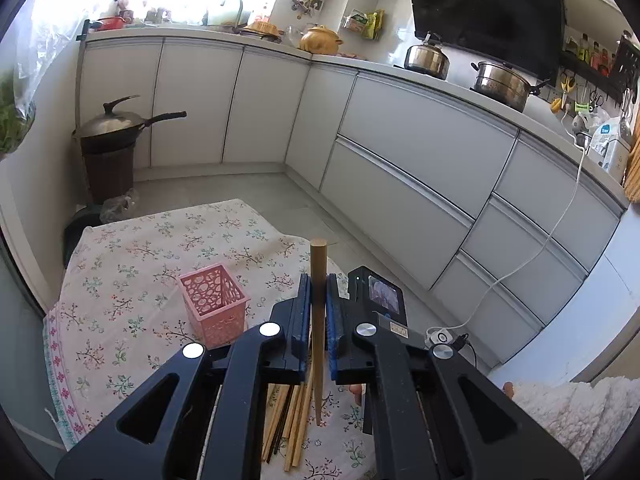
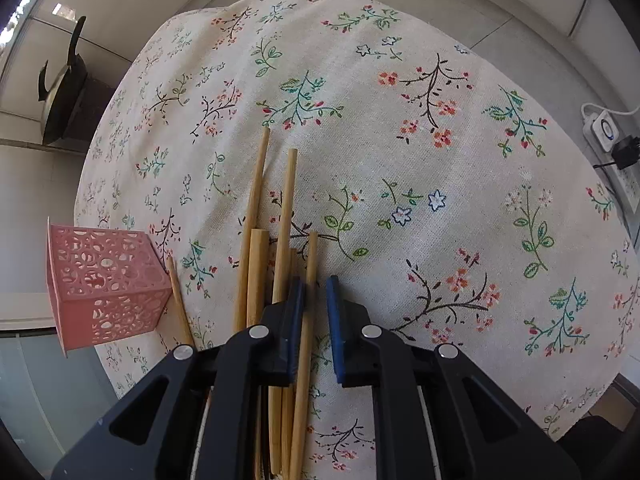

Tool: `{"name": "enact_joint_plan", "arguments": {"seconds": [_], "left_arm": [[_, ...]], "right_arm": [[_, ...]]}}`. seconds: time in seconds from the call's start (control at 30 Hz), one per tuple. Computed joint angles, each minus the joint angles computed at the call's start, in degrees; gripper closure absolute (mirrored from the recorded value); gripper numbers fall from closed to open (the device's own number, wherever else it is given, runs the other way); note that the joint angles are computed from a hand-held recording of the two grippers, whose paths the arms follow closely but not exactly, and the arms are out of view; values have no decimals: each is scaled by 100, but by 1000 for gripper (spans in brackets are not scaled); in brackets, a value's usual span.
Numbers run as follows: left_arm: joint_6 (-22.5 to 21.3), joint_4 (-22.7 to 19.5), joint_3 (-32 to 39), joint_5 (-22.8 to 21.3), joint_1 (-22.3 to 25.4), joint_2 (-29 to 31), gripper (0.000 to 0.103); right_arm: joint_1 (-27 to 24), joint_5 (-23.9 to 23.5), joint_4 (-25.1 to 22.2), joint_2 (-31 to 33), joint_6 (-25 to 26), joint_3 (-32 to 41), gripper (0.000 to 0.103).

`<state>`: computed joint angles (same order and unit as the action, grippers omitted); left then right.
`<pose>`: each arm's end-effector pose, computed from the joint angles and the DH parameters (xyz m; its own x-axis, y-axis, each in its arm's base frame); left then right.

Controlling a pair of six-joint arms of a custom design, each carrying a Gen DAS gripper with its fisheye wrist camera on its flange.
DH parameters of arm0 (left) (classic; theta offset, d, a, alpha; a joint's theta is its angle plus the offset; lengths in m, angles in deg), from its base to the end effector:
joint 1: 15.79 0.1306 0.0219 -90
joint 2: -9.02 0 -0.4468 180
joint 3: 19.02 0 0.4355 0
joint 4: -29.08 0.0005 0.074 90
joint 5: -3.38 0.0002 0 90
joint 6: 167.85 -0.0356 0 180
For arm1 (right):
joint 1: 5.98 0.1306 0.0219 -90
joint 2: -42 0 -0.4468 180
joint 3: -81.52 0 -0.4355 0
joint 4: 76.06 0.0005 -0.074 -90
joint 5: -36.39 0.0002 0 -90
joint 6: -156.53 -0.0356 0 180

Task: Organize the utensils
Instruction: 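Lift the gripped chopsticks upright with the left gripper toward the pink cup, then lower the chopsticks into the pink cup and open the left gripper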

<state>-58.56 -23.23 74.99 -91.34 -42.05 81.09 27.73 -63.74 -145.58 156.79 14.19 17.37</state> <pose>0.3442 -0.1671 0.6629 -0.5526 -0.0945 -0.8281 0.2063 0.9471 -0.2458 0.5662 0.3847 0.4428 -0.9478 0.3045 -0.0948 0.2459 0.8871 0.3906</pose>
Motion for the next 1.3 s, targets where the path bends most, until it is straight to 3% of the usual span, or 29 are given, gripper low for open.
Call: {"name": "enact_joint_plan", "arguments": {"seconds": [0.17, 0.3, 0.47, 0.77, 0.87, 1.07, 1.3], "left_arm": [[91, 76, -28, -120, -15, -19, 97], [239, 192, -79, -190, 10, -90, 97], [478, 300, -113, -431, 52, -168, 97], [967, 541, 122, -934, 243, -125, 97], [1109, 599, 259, -1056, 375, -41, 97], [1158, 640, 662, -1565, 622, 272, 97], [1173, 567, 783, -1796, 856, 613, 97]], "right_arm": [[-74, -231, 475, -139, 37, -285, 98], [-135, -264, 1054, -693, 84, -878, 98], [-141, -176, 1490, -1504, 558, -1257, 98], [-289, 80, 2230, -2298, 1019, -1068, 98], [-393, 148, 2408, -2309, 1008, -846, 98], [-600, -168, 2594, -2027, 688, -318, 98], [-504, -453, 2503, -1480, 719, 337, 97]]}}
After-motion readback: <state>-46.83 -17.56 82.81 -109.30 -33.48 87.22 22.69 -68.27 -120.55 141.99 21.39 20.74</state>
